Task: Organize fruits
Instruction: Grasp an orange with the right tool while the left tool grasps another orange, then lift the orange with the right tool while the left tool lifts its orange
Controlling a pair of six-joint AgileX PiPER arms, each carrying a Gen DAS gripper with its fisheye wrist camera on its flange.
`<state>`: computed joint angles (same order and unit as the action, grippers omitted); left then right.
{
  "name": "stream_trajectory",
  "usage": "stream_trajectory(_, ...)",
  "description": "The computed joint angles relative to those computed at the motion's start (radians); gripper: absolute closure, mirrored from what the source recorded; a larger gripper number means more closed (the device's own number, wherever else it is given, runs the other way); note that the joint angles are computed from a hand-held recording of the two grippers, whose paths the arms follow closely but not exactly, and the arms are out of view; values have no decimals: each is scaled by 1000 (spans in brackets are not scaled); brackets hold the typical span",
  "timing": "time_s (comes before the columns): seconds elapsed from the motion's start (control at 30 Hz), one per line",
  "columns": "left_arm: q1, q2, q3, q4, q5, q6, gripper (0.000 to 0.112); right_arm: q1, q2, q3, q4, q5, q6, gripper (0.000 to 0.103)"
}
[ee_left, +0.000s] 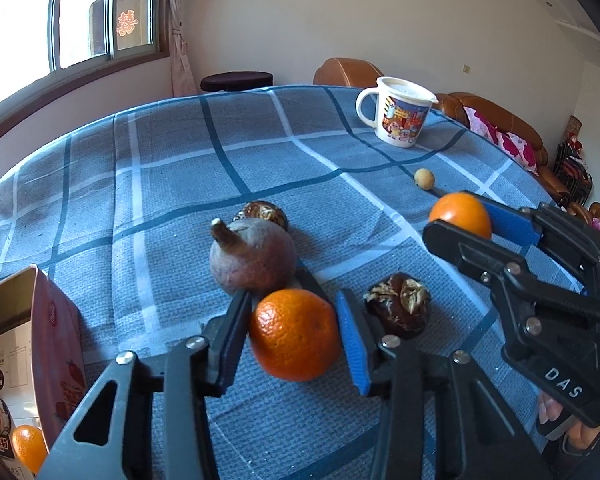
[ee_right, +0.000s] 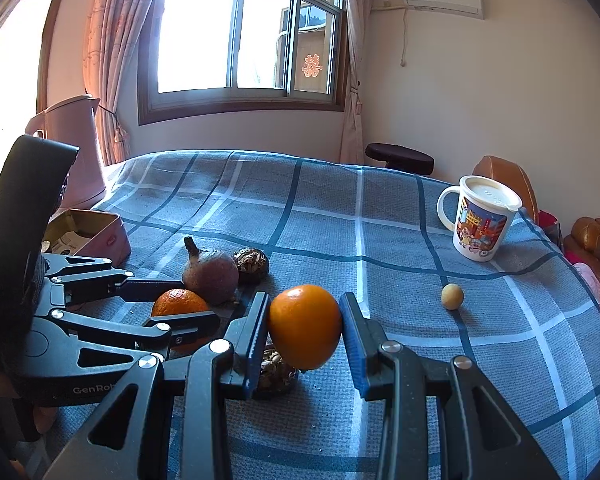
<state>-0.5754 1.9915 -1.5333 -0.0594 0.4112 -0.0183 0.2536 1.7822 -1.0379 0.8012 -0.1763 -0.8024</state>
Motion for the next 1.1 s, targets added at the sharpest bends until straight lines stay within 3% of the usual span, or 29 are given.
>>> stream_trajectory(0.17,12,-16,26,-62,-21,54,67,3,-6,10,-38,-11,38,66)
stream_trajectory(0.53,26,-85,134,-202,-137,184,69,6,-28,53,-274,-55,260,66)
stream_trajectory(1.1,-1,-150,240,26,-276,-26,69,5,-46,88,-408,-103,389,66)
